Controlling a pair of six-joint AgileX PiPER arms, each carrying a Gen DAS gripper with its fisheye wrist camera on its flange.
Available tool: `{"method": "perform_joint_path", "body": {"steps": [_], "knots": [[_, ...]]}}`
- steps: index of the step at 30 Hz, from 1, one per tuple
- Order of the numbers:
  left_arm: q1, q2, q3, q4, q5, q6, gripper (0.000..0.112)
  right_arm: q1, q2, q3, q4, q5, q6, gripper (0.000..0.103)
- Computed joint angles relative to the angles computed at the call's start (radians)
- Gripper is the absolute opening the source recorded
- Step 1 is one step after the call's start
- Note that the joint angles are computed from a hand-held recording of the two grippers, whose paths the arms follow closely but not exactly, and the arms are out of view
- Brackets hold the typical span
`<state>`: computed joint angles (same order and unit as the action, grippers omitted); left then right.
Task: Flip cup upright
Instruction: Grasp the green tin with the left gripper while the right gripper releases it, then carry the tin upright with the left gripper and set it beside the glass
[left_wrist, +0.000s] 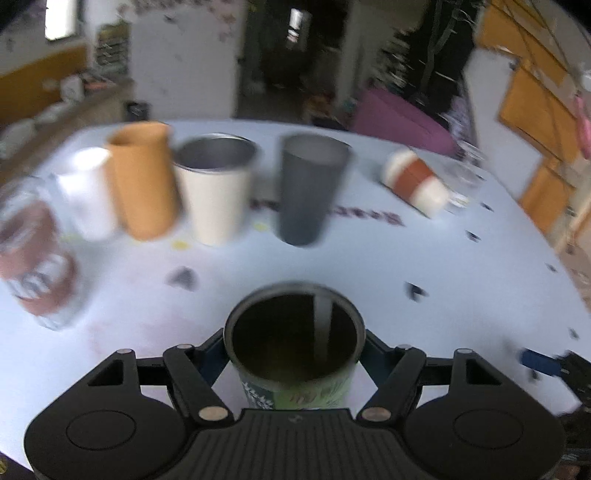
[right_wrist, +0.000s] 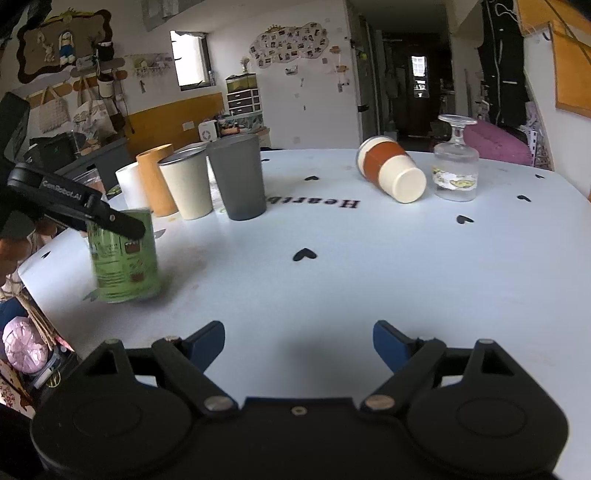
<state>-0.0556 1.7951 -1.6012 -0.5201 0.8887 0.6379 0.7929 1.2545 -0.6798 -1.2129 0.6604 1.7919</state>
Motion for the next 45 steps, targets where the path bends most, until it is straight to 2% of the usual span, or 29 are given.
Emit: {"method": "perform_joint_path", "body": {"steps": [4, 7, 13, 17, 26, 31, 32, 34, 35, 37, 39, 43, 45], "knots": [[0.008, 0.018, 0.026, 0.051, -0.210, -0.047, 0.074, 0.004, 0.024, -0.019, -0.005, -0.009, -0.002, 0.088], [0.015, 0.055, 0.002, 0.100, -0.322, -0.119, 0.073, 0.009, 0.036, -0.029, -0.003, -0.010, -0.008, 0.088], [0.054, 0.139, -0.113, 0.100, -0.341, -0.218, 0.073, 0.014, 0.043, -0.036, 0.003, -0.002, -0.009, 0.088], [0.048, 0.150, -0.101, 0.107, -0.395, -0.233, 0.073, 0.014, 0.046, -0.036, 0.004, -0.006, -0.010, 0.088], [-0.015, 0.161, -0.003, 0.411, -0.581, -0.467, 0.074, 0.018, 0.047, -0.037, 0.001, -0.001, -0.003, 0.088], [-0.023, 0.149, 0.014, 0.462, -0.595, -0.524, 0.074, 0.016, 0.046, -0.035, -0.001, -0.005, -0.002, 0.088], [-0.023, 0.153, 0.006, 0.458, -0.588, -0.522, 0.075, 0.017, 0.047, -0.036, -0.002, -0.005, -0.001, 0.088], [-0.008, 0.164, -0.015, 0.346, -0.555, -0.410, 0.088, 0.018, 0.047, -0.036, -0.002, -0.004, -0.001, 0.088], [-0.007, 0.157, -0.006, 0.305, -0.551, -0.377, 0.091, 0.019, 0.047, -0.037, -0.003, -0.003, -0.001, 0.088], [-0.012, 0.134, 0.023, 0.315, -0.567, -0.384, 0.096, 0.017, 0.047, -0.036, -0.010, -0.004, 0.006, 0.088], [-0.017, 0.108, 0.055, 0.309, -0.592, -0.371, 0.096, 0.024, 0.046, -0.042, -0.021, 0.003, 0.014, 0.088], [-0.010, 0.037, 0.126, 0.163, -0.617, -0.230, 0.098, 0.037, 0.043, -0.064, -0.047, 0.022, 0.017, 0.089], [-0.017, -0.006, 0.179, 0.149, -0.647, -0.213, 0.099, 0.043, 0.041, -0.078, -0.073, 0.030, 0.025, 0.090]]}}
